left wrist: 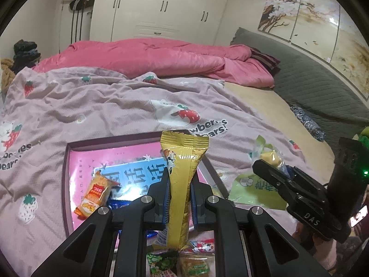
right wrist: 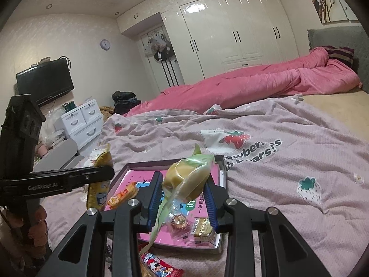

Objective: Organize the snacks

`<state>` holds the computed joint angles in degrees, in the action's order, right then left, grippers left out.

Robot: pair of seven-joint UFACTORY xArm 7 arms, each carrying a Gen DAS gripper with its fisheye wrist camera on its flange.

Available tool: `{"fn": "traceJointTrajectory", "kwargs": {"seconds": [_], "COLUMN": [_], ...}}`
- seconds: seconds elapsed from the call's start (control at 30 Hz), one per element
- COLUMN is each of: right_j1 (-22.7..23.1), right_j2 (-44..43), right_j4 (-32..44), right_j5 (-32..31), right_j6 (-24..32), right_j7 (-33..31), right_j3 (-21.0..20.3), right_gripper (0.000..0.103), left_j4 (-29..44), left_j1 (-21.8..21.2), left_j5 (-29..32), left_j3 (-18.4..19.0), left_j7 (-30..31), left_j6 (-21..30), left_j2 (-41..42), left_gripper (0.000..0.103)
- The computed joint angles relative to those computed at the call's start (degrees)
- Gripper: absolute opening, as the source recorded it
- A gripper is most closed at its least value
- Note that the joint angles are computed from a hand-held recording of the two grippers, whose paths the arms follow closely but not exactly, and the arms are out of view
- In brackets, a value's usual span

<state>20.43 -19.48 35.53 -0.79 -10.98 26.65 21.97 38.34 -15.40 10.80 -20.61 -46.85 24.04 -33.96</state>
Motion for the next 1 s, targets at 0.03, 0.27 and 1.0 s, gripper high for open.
{"fn": "traceJointTrajectory", "kwargs": {"seconds": [0.03, 0.27, 1.0], "right_j1": [0.16, -0.70, 0.29], "right_j2": [0.26, 1.24, 4.91], "right_j4": [0.17, 0.95, 3.26], "right_j5": [-0.10, -0.10, -0.10], "right_j6": [-0.09, -0.33, 0.49], "right_j7": [-0.08, -0.41, -1.90], "right_j3": [-0.24, 0.22, -1.71], "right_gripper": [0.035, 0.035, 0.035], "left_j4": [0.00, 0.42, 0.33], "left_j1": [0.38, 1.51, 1.13], "left_j5": [0.24, 1.53, 5.03], "left_j3": [-0.22, -0.73, 0.77], "left_j7": [-0.26, -1.64, -4.30], "left_j6": [-0.27, -1.36, -2.50], "left_j2": [0.37, 3.35, 10.03], "left_gripper": [0.015, 0.015, 0.015]}}
